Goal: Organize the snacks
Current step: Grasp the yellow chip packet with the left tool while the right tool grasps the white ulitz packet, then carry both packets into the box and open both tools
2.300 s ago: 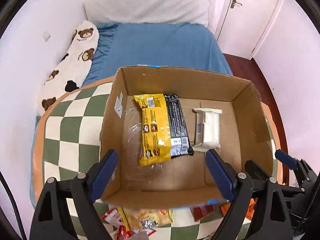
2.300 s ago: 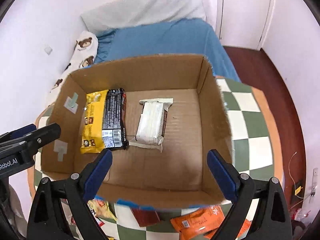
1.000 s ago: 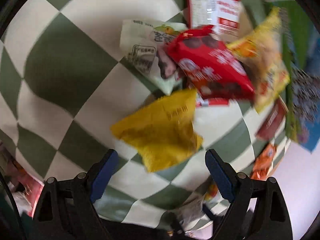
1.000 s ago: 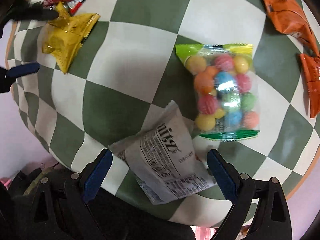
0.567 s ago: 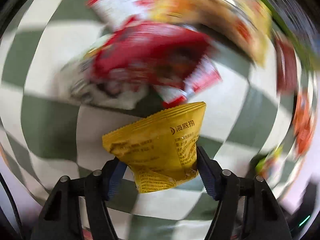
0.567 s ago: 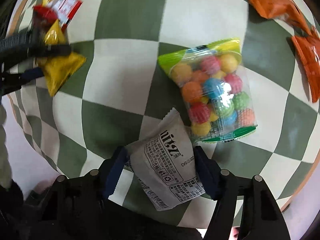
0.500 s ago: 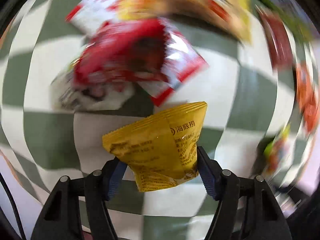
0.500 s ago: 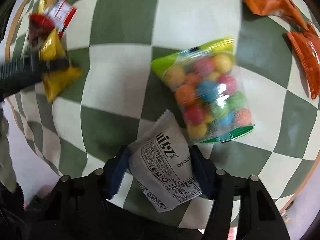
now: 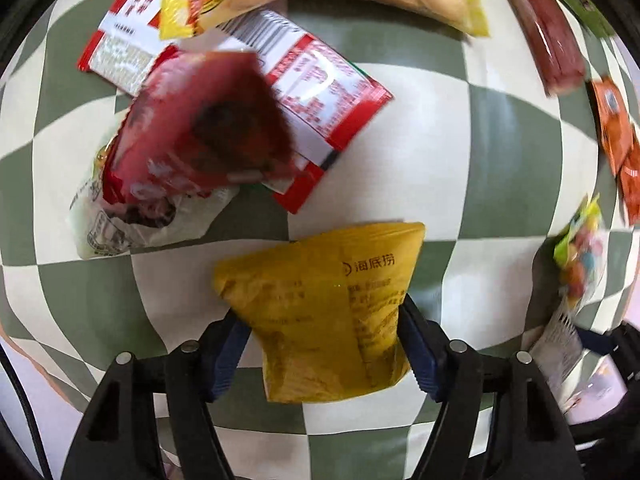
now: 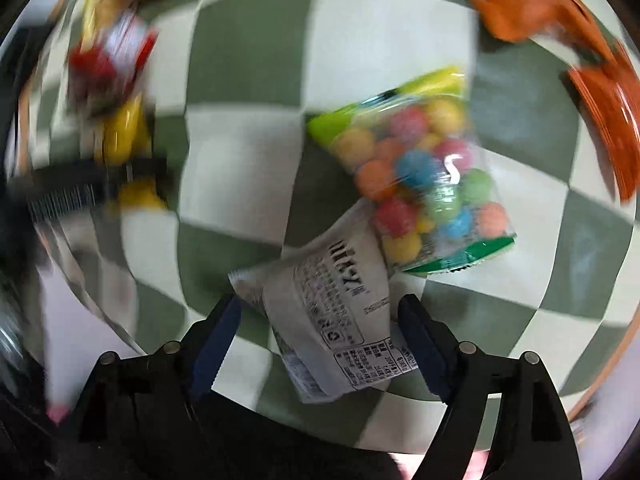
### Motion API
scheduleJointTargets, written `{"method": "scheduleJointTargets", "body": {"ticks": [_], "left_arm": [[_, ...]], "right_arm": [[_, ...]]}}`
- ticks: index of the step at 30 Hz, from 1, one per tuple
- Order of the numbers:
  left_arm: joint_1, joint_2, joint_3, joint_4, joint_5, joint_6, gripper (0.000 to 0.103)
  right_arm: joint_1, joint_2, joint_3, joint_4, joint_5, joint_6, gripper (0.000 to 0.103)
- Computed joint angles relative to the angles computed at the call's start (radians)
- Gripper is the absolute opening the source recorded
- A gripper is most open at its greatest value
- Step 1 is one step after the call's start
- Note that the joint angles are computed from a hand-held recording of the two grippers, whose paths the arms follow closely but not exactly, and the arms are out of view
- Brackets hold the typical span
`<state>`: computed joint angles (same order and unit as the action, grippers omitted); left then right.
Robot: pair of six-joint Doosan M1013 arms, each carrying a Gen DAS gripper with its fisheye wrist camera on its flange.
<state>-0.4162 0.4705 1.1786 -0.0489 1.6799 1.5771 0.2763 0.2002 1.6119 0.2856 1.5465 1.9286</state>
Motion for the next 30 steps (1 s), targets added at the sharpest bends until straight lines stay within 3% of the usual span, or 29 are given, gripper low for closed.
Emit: {"method": "scheduleJointTargets", "body": {"ticks": [2, 4, 8, 11, 14, 18, 20, 21, 25, 30], "left_arm": [[0.003, 0.002, -0.004, -0.012, 0.002, -0.015, 0.07], [0.009, 0.008, -0.012, -0.019, 0.007, -0.018, 0.07], [0.035, 0.016, -0.027, -0.031, 0.029, -0.014, 0.07], [0.048, 0.015, -0.023, -0.042, 0.033, -0.037, 0.07], [0.055, 0.013, -0.013, -0.032, 0.023, -0.034, 0.07], [0.016, -0.004, 0.02, 0.043, -0.037, -0.006, 0.07], [-0.006, -0.025, 0.045, 0.069, -0.08, 0.039, 0.059], [-0.013, -0.03, 0.052, 0.074, -0.087, 0.054, 0.059], [-0.035, -0.039, 0.075, 0.093, -0.104, 0.076, 0.059], [-0.029, -0.032, 0.069, 0.078, -0.097, 0.056, 0.059]], "right_arm": [[0.024, -0.002, 0.0, -0.067, 0.003, -0.016, 0.081], [0.038, -0.007, 0.004, -0.077, -0.029, 0.02, 0.059], [0.001, -0.045, 0.036, -0.019, -0.127, 0.157, 0.055], [-0.031, -0.082, 0.069, 0.007, -0.224, 0.297, 0.055], [-0.047, -0.093, 0.085, 0.029, -0.268, 0.366, 0.055], [-0.076, -0.079, 0.099, 0.102, -0.233, 0.331, 0.069], [-0.07, -0.081, 0.1, 0.094, -0.228, 0.314, 0.073], [-0.065, -0.078, 0.096, 0.088, -0.217, 0.304, 0.075], [-0.034, -0.029, 0.048, 0.065, -0.183, 0.299, 0.076], [-0.001, -0.002, 0.025, 0.046, -0.17, 0.31, 0.076]]}}
